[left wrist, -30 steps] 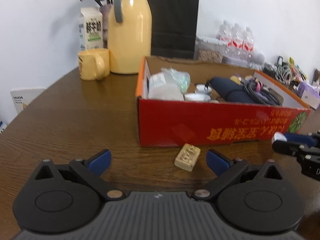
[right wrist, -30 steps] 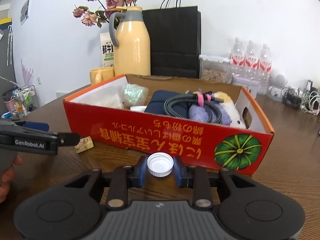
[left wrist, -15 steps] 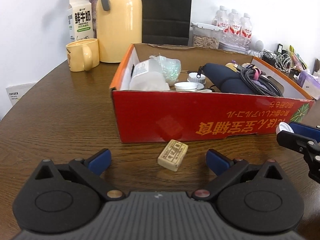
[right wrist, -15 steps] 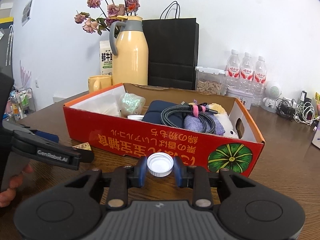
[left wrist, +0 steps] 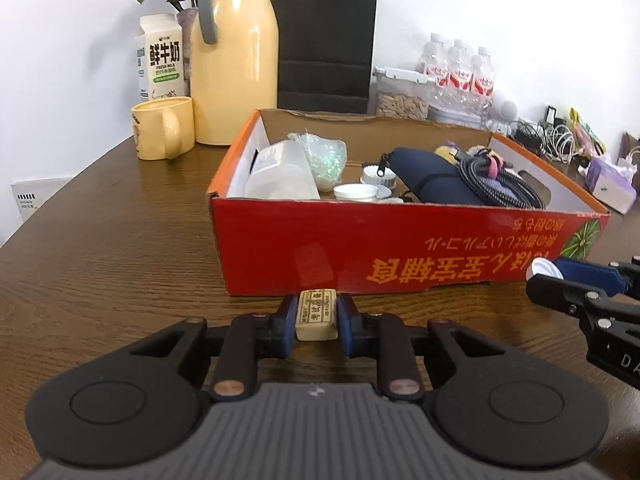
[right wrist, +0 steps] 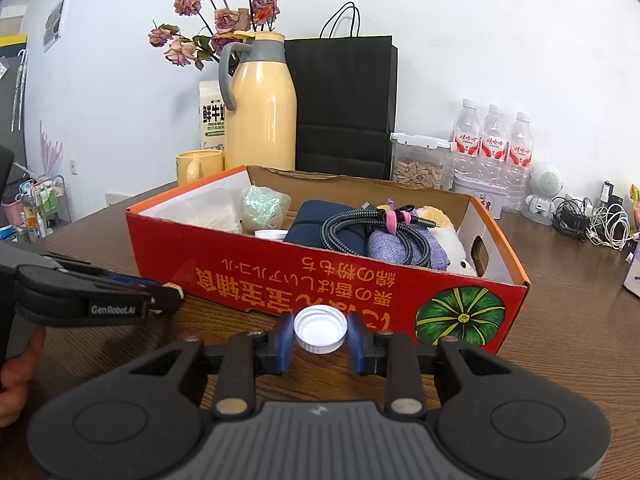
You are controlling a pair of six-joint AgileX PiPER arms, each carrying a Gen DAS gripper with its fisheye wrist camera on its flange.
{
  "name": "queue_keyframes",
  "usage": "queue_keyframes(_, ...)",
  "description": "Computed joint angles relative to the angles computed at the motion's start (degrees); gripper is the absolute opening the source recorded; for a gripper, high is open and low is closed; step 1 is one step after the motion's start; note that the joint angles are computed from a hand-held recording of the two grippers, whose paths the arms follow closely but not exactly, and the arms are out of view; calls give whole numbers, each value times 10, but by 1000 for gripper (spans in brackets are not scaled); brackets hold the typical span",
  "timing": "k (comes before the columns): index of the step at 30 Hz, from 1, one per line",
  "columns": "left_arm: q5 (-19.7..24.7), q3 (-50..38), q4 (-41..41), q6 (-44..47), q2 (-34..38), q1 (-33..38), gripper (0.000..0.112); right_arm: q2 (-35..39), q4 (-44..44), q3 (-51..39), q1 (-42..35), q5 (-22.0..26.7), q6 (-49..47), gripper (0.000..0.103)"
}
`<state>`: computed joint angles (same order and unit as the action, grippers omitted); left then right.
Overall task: Organize objects
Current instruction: 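Carry the cap and beige block into the box and open both tools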
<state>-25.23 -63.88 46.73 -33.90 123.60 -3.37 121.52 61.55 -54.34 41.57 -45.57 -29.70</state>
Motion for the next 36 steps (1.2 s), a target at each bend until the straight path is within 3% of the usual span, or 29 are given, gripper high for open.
queue_keyframes(10,-53,38,-71,76,-13,3,22,-3,-16,9,3,-14,16,27)
queue_keyframes(17,-144,99,-124,139,-31,8,22,-5,-41,25,10,-46,44,27)
queue_keyframes(25,-192,124,-158,158,-84,-9,22,-27,-61,28,7,-72,40,27)
queue_keyframes(30,-168,64,-205,153,-98,-41,22,-45,-62,-14,-19,-66,-19,27)
queue_keyframes(36,-37,-100,-254,118,-28,-84,22,-14,-48,-124,-71,-18,-83,27)
